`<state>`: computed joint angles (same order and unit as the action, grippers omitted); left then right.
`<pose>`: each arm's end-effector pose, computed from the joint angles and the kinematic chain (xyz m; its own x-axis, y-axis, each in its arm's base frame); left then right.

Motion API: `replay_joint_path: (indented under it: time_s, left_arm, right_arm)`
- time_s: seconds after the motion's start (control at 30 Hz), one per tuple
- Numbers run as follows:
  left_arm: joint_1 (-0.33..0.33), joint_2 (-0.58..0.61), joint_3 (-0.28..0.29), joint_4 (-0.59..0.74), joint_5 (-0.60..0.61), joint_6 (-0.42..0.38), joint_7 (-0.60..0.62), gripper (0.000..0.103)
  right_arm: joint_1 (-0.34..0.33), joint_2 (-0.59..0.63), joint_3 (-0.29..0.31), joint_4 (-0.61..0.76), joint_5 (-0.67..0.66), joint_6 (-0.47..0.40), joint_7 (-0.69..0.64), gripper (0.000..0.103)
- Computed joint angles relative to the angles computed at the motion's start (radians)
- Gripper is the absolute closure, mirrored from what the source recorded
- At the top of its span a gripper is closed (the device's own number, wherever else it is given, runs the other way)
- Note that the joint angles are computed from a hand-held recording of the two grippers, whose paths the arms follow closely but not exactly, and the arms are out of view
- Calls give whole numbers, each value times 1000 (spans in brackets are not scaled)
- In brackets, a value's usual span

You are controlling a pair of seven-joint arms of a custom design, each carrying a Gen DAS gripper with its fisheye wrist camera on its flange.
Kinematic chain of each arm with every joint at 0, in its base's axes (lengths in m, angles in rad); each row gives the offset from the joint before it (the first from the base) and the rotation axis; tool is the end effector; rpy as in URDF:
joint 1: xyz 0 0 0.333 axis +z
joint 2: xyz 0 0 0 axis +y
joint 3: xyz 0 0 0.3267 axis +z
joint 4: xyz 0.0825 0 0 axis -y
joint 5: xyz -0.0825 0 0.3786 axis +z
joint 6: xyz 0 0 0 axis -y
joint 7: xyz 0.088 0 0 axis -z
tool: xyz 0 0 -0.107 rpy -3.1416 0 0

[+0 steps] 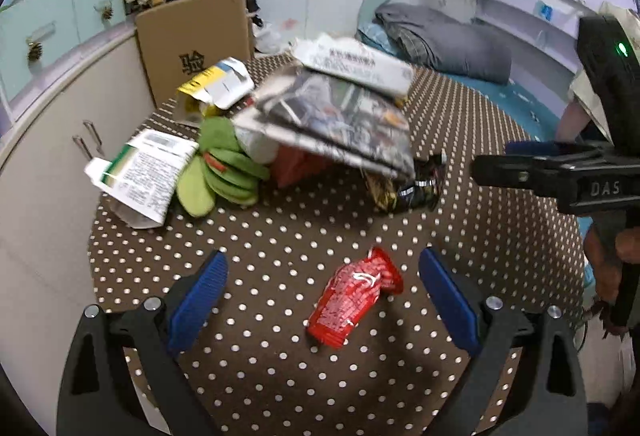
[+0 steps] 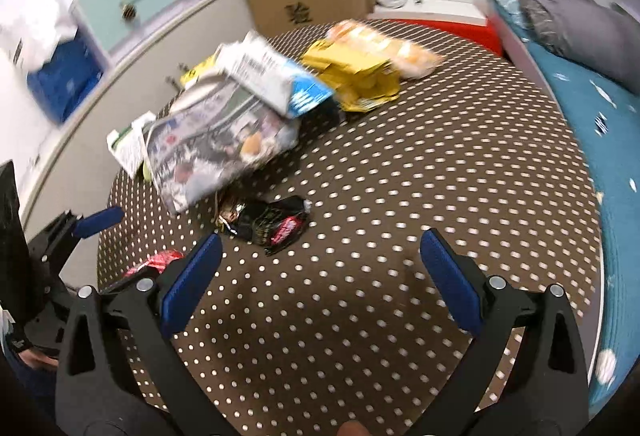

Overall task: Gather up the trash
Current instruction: 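Grasp the red wrapper with the left tool while the right tool grasps the black-gold wrapper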

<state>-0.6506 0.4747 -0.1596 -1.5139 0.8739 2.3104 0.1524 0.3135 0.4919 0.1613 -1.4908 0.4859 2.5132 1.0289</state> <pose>0.5231 -0.4979 0.4428 0.1245 -0.9916 0.0365 -0.7356 -0.1169 -0.6673 0.6668 0.3118 0.4607 0.6522 -0.7254 -0.2203 -0.6798 -0.4310 -0.5934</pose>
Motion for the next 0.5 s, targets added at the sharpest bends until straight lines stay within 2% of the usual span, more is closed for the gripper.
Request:
replay_joint_path:
  time_s: [0.1,0.2,0.23,0.27,0.33,0.43,0.5]
  left_arm:
    - [16,15,-8,1,-14,39,46,10]
    - [35,27,-14,-1,-49,86,93,33]
    - [40,31,-15,-1,-63,103,107,39]
    - [36,35,-8,4,-63,104,111,41]
    - [36,37,-4,4,-70,125,128,57]
    - [38,42,1,11,-92,150,137,68]
    - [32,43,7,15,-99,143,133,70]
  right_arm:
    - [9,37,7,44,-17,-21,-24,6]
    - [17,74,15,89,-32,-36,-68,6]
    - [21,88,14,110,-41,-46,-77,6]
    - [24,100,15,125,-47,-54,-88,6]
    - [19,132,29,170,-41,-86,-126,6]
    - [20,147,42,191,-39,-103,-190,21]
    - [13,147,51,203,-19,-143,-214,49]
